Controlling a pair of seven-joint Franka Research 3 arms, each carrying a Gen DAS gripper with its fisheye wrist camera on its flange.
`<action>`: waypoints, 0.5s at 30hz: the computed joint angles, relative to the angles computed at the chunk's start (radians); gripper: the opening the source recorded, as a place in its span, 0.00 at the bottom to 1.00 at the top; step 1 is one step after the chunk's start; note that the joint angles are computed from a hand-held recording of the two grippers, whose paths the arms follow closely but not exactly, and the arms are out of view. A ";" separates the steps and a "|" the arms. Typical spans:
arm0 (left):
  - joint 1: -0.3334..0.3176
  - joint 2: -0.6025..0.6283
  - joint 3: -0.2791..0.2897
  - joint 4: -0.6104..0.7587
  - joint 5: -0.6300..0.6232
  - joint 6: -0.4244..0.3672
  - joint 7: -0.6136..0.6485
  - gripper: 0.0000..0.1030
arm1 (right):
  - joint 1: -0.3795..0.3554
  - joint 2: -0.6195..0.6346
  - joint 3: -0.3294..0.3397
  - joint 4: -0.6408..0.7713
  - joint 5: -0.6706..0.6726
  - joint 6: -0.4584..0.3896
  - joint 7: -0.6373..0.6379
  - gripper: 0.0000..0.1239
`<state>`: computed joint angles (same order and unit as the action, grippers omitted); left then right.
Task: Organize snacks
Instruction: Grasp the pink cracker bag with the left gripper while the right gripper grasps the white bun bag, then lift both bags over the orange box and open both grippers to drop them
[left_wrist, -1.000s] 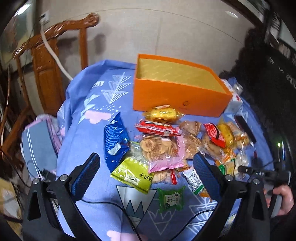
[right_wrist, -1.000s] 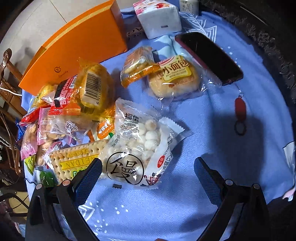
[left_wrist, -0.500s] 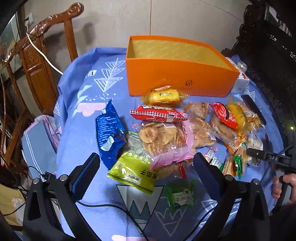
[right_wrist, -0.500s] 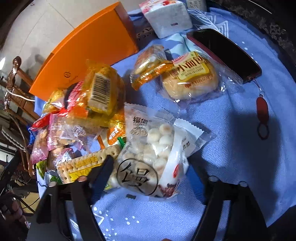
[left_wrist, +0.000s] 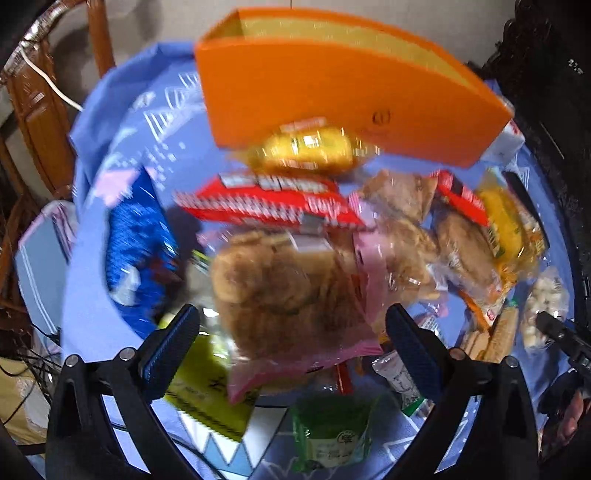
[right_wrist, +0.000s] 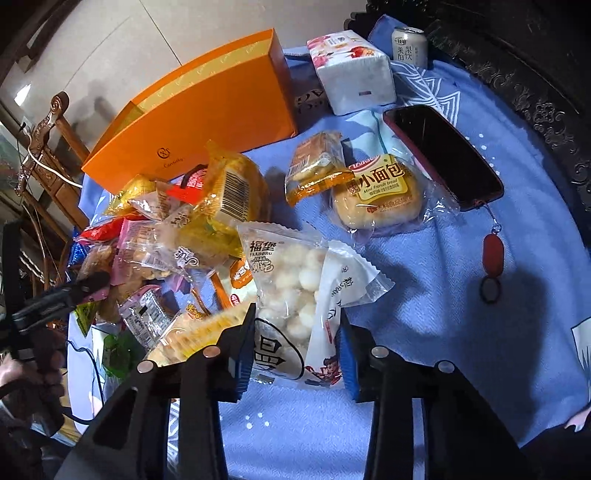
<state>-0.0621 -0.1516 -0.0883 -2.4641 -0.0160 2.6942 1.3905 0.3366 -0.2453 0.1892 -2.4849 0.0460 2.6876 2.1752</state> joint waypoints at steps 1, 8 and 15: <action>0.008 0.003 -0.010 -0.008 0.039 0.022 -0.024 0.96 | 0.000 -0.009 0.002 -0.005 -0.003 -0.002 0.002 0.32; -0.018 -0.017 0.016 -0.046 0.008 0.098 0.059 0.68 | -0.002 -0.020 0.006 0.002 -0.007 0.007 -0.019 0.32; -0.080 -0.068 0.064 -0.084 -0.175 0.114 0.232 0.53 | 0.004 -0.029 0.008 0.029 -0.007 0.019 -0.038 0.32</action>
<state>-0.1423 -0.2195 -0.0243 -2.5482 -0.1913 2.8079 1.6229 0.3403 -0.2745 0.1977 -2.4555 0.0386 2.7069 2.1373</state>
